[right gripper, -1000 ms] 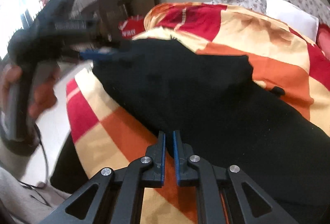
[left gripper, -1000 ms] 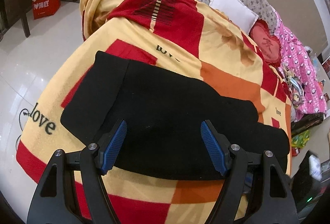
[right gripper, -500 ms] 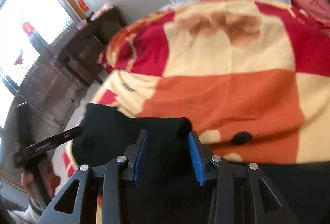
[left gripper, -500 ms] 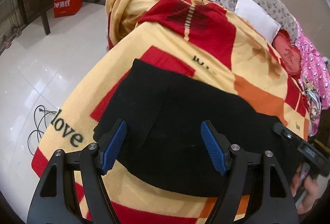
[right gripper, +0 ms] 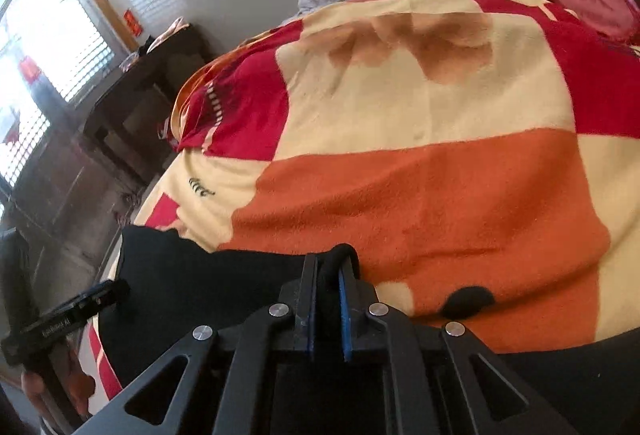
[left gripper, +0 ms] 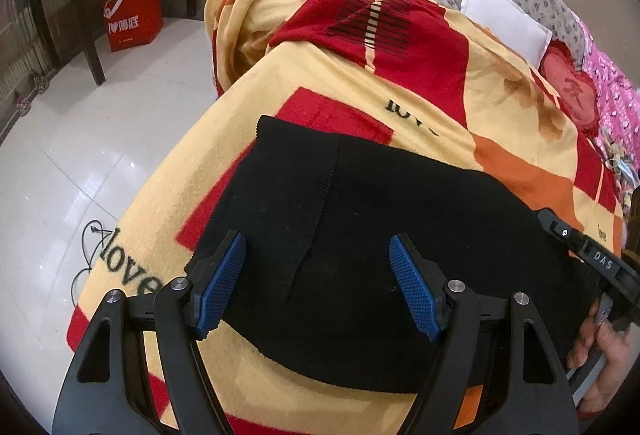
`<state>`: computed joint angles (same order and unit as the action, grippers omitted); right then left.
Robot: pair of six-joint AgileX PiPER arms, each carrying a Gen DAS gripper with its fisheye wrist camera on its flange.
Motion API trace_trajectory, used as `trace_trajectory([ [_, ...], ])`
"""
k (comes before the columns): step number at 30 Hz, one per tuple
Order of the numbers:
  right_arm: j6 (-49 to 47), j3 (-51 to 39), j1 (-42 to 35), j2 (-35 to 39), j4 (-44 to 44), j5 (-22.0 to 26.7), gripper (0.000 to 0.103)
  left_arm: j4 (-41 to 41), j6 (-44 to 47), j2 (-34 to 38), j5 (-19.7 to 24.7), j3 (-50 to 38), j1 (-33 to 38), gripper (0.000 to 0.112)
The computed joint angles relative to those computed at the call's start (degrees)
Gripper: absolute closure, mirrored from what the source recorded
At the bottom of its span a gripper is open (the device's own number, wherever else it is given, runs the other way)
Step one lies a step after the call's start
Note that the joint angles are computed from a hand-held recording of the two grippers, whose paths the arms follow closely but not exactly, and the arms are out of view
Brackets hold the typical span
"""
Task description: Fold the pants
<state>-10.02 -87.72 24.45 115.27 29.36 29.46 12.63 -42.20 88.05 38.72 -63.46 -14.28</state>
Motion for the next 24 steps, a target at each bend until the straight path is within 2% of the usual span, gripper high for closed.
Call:
trace_trajectory([
  [5, -0.41, 2.90, -0.59, -3.09, 1.35, -0.06, 0.095, 1.55, -2.61, -0.92, 1.06, -0.04, -1.21, 0.038],
  [8, 5.02, 6.13, 0.33, -7.28, -6.21, -1.75, 0.093, 0.87, -1.78, -1.64, 2.33, -1.13, -2.63, 0.038],
  [12, 3.09, 10.89, 0.53, -12.44, -5.91, -1.84, 0.092, 2.09, -2.60, -1.27, 3.40, -3.05, -5.33, 0.038],
  [17, 4.20, 16.96, 1.86, -17.87, -10.41, -2.25, 0.091, 1.82, -2.94, 1.41, 3.78, -6.72, -8.47, 0.038],
  [24, 5.04, 20.09, 2.29, -17.19, -11.73, -3.58, 0.090, 0.54, -0.54, 9.08, 5.31, -15.37, -11.99, 0.038],
])
